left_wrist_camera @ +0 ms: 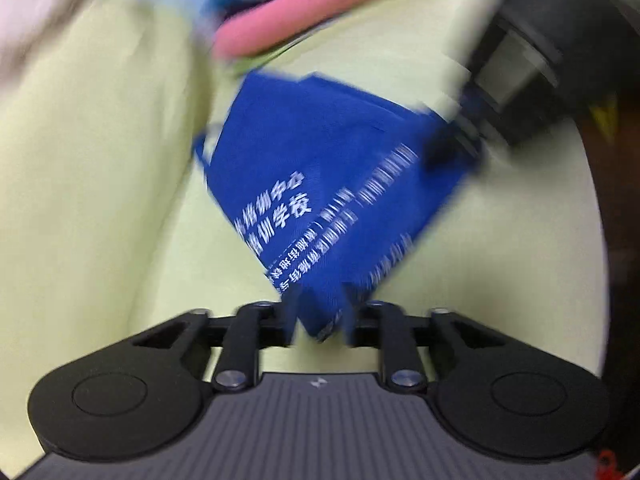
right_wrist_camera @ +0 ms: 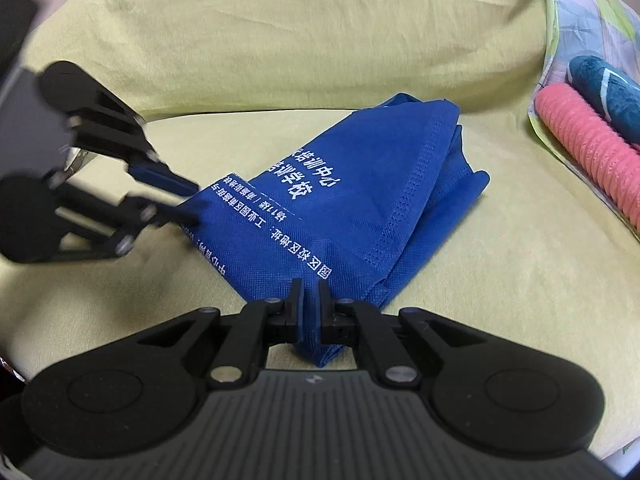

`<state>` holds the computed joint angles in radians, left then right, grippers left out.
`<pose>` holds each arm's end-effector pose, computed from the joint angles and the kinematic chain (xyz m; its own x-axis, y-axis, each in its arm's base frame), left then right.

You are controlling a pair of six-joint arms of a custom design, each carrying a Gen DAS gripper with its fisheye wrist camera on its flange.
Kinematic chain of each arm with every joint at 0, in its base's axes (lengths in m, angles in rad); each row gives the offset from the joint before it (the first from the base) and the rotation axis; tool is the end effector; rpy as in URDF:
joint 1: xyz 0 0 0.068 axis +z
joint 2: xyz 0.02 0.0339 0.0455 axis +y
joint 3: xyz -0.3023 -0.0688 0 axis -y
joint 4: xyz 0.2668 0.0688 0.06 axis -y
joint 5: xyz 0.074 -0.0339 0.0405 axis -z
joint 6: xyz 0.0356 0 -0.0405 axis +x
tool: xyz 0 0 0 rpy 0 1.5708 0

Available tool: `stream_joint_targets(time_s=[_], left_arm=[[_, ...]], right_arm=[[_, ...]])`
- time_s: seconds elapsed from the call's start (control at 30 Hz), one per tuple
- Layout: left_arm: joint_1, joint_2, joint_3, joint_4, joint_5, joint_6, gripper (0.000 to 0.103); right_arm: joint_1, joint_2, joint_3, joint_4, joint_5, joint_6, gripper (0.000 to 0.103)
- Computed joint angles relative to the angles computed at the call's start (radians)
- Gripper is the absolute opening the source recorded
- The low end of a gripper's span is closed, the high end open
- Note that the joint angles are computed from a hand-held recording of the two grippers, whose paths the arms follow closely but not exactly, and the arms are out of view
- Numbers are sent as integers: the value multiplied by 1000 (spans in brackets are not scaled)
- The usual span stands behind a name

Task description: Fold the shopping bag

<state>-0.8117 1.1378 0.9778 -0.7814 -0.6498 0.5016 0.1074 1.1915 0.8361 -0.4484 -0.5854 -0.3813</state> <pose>0.1714 -0.1494 0.3219 -0.3280 0.9019 -0.2810 0.5591 0.4251 0.7119 0.2475 0.0465 0.2831 -0.4893 -0.3647 -0.7922 -0.7032 0.7023 0.1110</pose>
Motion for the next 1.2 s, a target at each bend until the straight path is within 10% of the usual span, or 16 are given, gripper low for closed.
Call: stream_joint_targets(time_s=[0.2, 0.4, 0.53, 0.63, 0.83, 0.93, 1.2], left_arm=[[-91, -94, -241, 302, -134, 507, 55], [45, -4, -274, 512, -22, 792, 35], [99, 57, -153, 347, 51, 671, 24], [121, 76, -115, 302, 75, 589, 23], [150, 99, -46, 225, 126, 511, 23], [163, 108, -21, 195, 154, 512, 23], [197, 145, 46, 119, 230, 425, 24]], right_arm=[[-12, 1, -4, 6, -19, 7, 1], [-20, 8, 2, -2, -35, -1, 1], [-23, -6, -7, 12, -43, -21, 2], [-50, -60, -41, 42, -89, -105, 31], [-107, -155, -164, 148, -176, -566, 59], [-58, -157, -241, 285, -107, -761, 59], [14, -23, -206, 410, -71, -642, 34]])
